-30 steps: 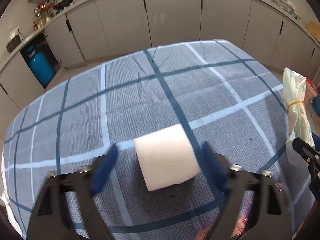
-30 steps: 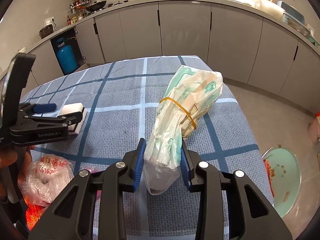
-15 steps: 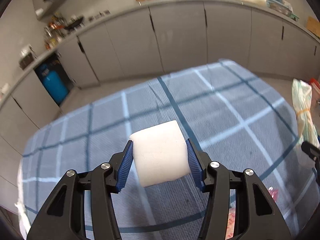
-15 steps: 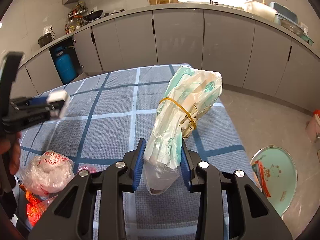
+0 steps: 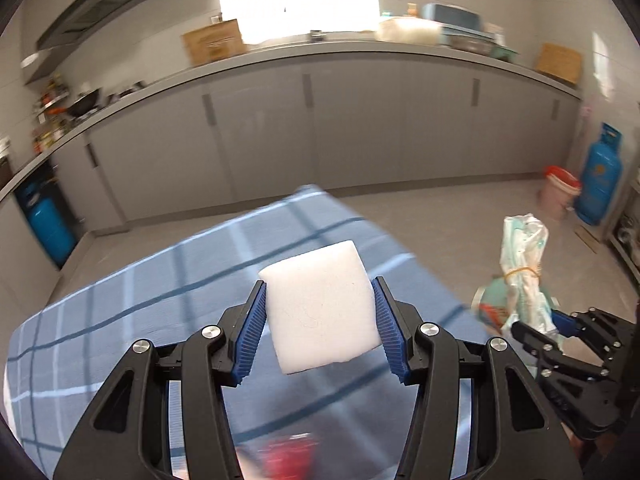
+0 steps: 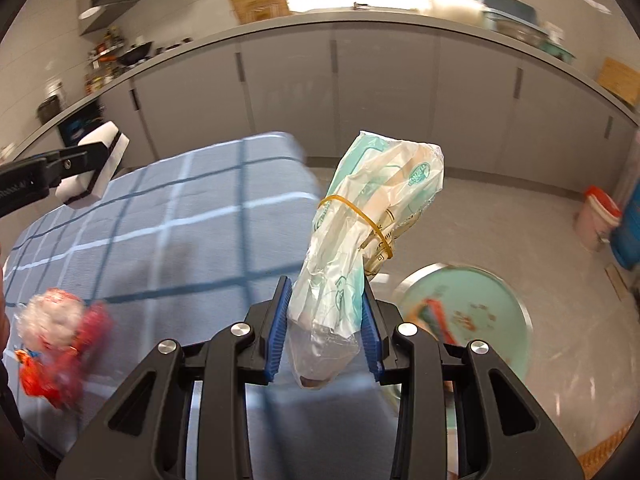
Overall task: Collect trash
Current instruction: 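Carry the mask bundle and foam block over the green basin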
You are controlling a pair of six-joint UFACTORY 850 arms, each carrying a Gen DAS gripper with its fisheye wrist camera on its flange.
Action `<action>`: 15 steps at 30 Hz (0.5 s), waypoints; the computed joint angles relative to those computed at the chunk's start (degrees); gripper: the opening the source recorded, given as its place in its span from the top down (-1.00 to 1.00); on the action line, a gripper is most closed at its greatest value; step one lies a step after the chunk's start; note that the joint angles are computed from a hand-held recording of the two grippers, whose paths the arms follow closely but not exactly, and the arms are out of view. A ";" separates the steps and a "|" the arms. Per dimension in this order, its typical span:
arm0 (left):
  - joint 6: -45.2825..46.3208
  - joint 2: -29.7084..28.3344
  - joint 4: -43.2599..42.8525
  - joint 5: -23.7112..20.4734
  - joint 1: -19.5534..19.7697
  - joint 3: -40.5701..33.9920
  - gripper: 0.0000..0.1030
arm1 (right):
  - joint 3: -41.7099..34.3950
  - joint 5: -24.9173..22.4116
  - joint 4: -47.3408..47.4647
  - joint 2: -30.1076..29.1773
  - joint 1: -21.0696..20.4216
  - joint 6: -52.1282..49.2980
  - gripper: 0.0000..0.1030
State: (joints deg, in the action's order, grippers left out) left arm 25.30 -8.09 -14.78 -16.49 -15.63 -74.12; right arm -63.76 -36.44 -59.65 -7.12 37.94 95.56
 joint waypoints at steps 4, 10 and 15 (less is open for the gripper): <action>3.98 -1.71 -4.80 -0.79 -4.01 -1.07 -0.02 | 5.93 -0.61 -0.15 4.45 -2.21 2.29 0.34; 4.39 -4.64 -6.01 -1.73 -8.96 -2.60 -0.02 | 11.40 -0.29 0.28 8.08 -4.82 3.73 0.33; 6.93 -6.43 -8.42 -1.47 -12.37 -3.33 -0.02 | 14.84 1.44 0.12 9.48 -6.91 4.81 0.33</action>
